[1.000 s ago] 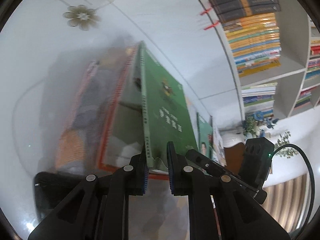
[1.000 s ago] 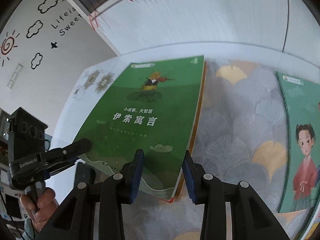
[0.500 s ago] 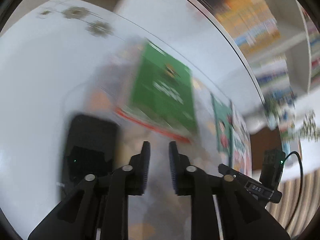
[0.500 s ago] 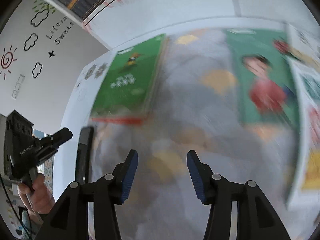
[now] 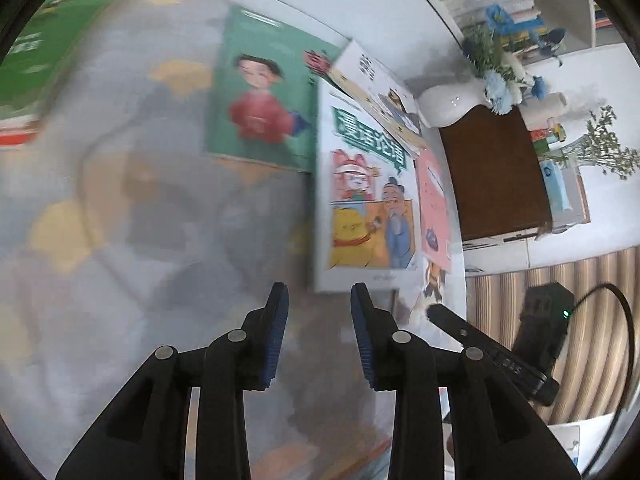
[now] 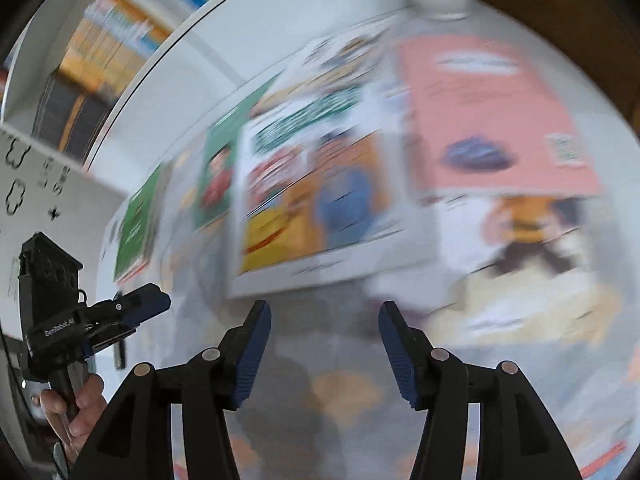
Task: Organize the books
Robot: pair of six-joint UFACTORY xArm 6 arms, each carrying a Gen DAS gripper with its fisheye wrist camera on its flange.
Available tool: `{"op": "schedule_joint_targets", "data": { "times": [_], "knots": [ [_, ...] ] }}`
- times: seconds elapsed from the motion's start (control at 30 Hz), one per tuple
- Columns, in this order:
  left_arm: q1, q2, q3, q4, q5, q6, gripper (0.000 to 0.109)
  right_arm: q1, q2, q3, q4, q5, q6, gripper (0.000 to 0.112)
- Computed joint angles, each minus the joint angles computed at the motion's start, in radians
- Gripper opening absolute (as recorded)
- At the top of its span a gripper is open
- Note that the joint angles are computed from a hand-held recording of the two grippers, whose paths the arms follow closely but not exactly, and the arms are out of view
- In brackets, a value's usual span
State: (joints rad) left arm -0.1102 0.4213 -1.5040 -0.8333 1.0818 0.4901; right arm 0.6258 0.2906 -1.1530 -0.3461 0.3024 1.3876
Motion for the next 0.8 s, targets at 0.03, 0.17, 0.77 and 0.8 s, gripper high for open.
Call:
{"op": "schedule_joint_targets", "data": {
  "times": [0.03, 0.17, 0.77, 0.8],
  "knots": [
    [-0.018, 0.006, -0.008, 0.012, -0.020, -0.020, 0.029, -0.020, -0.035, 0.045, 0.002, -0.011, -0.011, 0.055],
    [-0.074, 0.003, 0.007, 0.068, -0.111, -0.106, 0.029, -0.063, -0.081, 0.116, 0.091, -0.062, -0.125, 0.055],
    [-0.167, -0.009, 0.110, -0.044, -0.338, -0.014, 0.038, -0.070, 0.057, -0.050, 0.064, 0.084, -0.370, 0.041],
    [-0.164, -0.042, 0.150, -0.065, -0.334, 0.006, 0.038, -0.064, 0.051, -0.042, 0.079, 0.086, -0.393, 0.041]
  ]
}}
